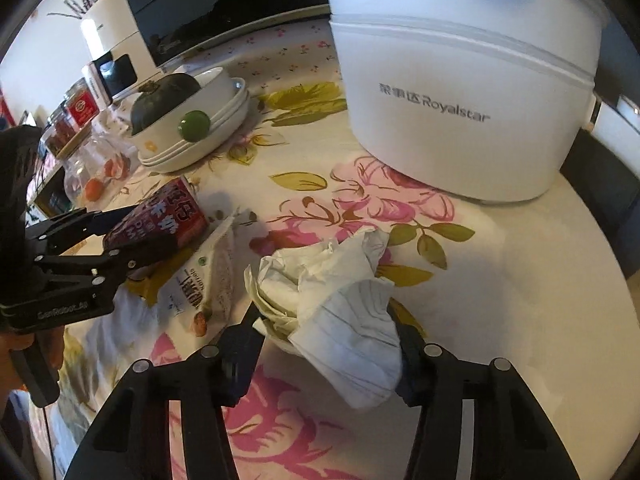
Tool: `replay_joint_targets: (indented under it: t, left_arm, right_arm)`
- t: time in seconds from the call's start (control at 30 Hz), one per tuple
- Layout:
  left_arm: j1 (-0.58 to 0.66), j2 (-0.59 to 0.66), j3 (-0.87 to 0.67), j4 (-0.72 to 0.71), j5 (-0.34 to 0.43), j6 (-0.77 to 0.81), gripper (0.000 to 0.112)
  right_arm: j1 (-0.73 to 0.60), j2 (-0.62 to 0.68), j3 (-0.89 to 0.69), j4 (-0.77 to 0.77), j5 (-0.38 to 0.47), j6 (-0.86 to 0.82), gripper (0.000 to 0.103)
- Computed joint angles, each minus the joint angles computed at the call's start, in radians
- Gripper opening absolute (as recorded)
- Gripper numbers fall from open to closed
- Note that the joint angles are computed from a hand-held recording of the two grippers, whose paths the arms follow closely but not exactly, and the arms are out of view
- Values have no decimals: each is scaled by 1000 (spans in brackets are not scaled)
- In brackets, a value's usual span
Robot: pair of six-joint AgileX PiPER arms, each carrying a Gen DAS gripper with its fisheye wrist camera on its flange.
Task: Collect trash
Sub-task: 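Grasp the red milk can with the left gripper while the right grasps the crumpled white tissue, then carry the can and tissue over the white bin and open both grippers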
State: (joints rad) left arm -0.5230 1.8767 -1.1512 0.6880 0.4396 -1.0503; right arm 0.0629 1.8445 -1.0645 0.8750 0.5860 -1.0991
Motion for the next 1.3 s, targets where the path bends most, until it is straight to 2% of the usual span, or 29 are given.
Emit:
replay_joint_targets:
  t: [0.27,0.57,0.87,1.17,1.3]
  left_arm:
    - [-67,-96,72,51,24,-121,68]
    - [-234,-188,111,74,99,-270,68]
    - [-417,-180,52,61,212,-342,68]
    - [-575,-151,-44,77,295,-402,68]
    - [-620,-109,-105,65,311,-402,68]
  right_arm:
    - [-72,-133,68,-46,53,14,54]
    - [-241,-328,168,-108,204,-16,55]
    - [-454,-480,240,-169,377,-98,55]
    - [-737,-523,237,-187,580,-262,55]
    - [-846,-496,224,-207,623,-326,55]
